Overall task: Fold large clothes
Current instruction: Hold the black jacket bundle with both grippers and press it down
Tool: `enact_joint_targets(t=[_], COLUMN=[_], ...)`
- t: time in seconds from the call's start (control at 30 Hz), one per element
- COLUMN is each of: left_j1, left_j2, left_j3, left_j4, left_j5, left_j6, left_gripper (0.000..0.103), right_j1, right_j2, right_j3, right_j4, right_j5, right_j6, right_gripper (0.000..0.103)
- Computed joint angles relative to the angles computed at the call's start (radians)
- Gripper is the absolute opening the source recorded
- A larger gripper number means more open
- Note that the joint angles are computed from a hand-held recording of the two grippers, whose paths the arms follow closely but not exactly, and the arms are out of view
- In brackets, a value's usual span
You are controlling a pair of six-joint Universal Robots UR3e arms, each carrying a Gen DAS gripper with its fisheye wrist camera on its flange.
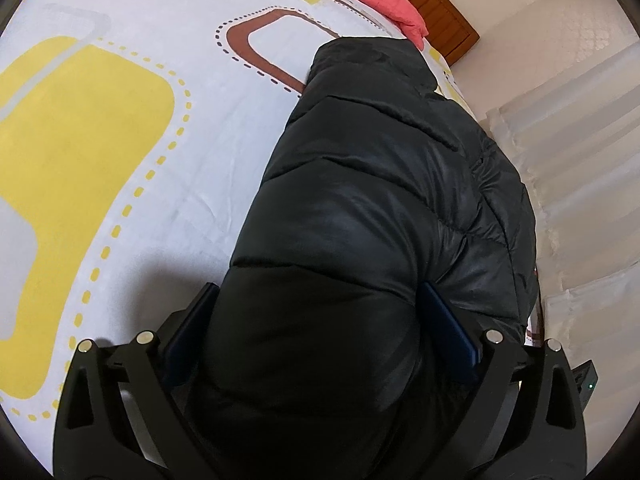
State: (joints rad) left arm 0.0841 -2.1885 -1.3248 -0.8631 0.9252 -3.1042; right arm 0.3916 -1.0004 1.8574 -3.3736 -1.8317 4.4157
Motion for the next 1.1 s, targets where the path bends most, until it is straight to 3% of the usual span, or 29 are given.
enact_joint_targets(t=[0.2, 0.27, 0.3, 0.4, 0.6, 0.67, 0.8, 0.9, 0.97, 1.1], left_j1=[0.039, 0.071, 0.087, 0.125, 0.153, 0.154, 0.150, 0.151, 0.151, 0.132], left_j2=[-0.014, 0.002, 0.014, 0.065, 0.036, 0.010, -0.015, -0.021, -0.050, -0.061], left_j3=[0.079, 0.091, 0.083, 0.016, 0.010, 0.031, 0.037, 0.033, 0.078, 0.066], left_j4=[-0.179, -0.246, -0.255, -0.225, -0.301, -0.340, -0.341, -0.360, -0.457, -0.392], left_j5=[-0.065, -0.089, -0.101, -0.131, -0.172, -0.201, -0.232, -0.256, -0.299, -0.292], left_j6=[0.034, 0.023, 0.015, 0.018, 0.094, 0.089, 0.098, 0.149, 0.213, 0.181], left_gripper=[0.099, 0.099, 0.099, 0.099, 0.101, 0.101, 0.101, 0.101, 0.101, 0.101], right_j1=[0.002, 0.012, 0.021, 0.038, -0.005, -0.017, -0.058, -0.073, -0.078, -0.085], right_j2=[-0.054, -0.087, -0.109, -0.168, -0.201, -0.195, -0.153, -0.119, -0.108, -0.076], right_j3=[-0.002, -0.006, -0.004, -0.012, -0.017, 0.009, 0.103, 0.154, 0.158, 0.163], right_j4=[0.072, 0.118, 0.137, 0.231, 0.379, 0.354, 0.162, 0.027, -0.014, -0.087], right_j5=[0.000, -0.014, -0.033, -0.063, 0.054, 0.075, 0.157, 0.196, 0.227, 0.271], right_j6=[0.004, 0.013, 0.017, -0.004, -0.077, -0.071, -0.058, -0.060, -0.088, -0.121], right_gripper=[0.046, 0.057, 0.068, 0.075, 0.083, 0.087, 0.090, 0.091, 0.091, 0.088])
